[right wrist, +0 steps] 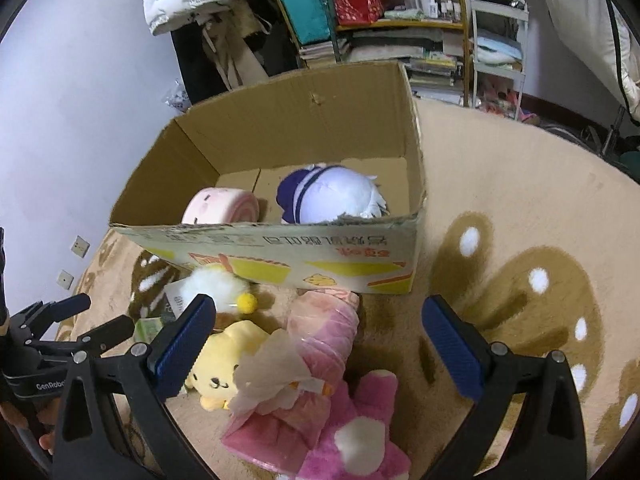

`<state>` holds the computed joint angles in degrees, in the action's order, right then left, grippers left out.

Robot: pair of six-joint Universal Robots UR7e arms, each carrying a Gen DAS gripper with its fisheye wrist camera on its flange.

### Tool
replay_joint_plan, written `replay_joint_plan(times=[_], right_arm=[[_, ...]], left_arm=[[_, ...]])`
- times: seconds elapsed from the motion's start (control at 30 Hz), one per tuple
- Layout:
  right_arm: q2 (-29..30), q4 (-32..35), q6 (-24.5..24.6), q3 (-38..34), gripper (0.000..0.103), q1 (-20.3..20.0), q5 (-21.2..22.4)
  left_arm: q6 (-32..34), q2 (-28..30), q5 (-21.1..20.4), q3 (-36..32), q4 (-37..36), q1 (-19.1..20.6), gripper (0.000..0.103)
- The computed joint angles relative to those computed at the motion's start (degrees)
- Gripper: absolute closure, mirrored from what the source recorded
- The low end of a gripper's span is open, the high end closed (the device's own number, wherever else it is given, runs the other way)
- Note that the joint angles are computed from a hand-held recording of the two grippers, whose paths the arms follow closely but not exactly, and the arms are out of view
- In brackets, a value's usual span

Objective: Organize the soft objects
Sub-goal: 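Grasp the green tissue pack with the left gripper while the right grasps the pink towel roll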

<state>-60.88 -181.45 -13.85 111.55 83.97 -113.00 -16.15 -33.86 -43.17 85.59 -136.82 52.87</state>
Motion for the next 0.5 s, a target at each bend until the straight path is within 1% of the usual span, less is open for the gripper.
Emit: replay_joint_plan(times=[0.2, 0.33, 0.37, 0.5], right_arm=[[0.69, 3.00, 1.18, -1.01, 0.000, -0.63, -0.01], [1.04, 3.88, 1.41, -1.41, 0.000, -0.61, -0.78], [1.25, 3.63, 0.93, -1.56, 0.003, -0.48, -1.08], [1.87, 5.88, 0.79, -2.76, 0.005, -0.24, -2.51]], left_arm=[[-2.07, 0.97, -1.77, -1.90, 3.52, 1.04, 0.007], [-3.32, 1.61, -3.39, -2.97, 5.99, 1.51, 0.007], [-3.29, 1.71, -3.42, -3.03, 6.20, 1.51, 0.007], [-3.13, 2.30, -3.22, -3.25, 6.89, 1.45, 0.007]])
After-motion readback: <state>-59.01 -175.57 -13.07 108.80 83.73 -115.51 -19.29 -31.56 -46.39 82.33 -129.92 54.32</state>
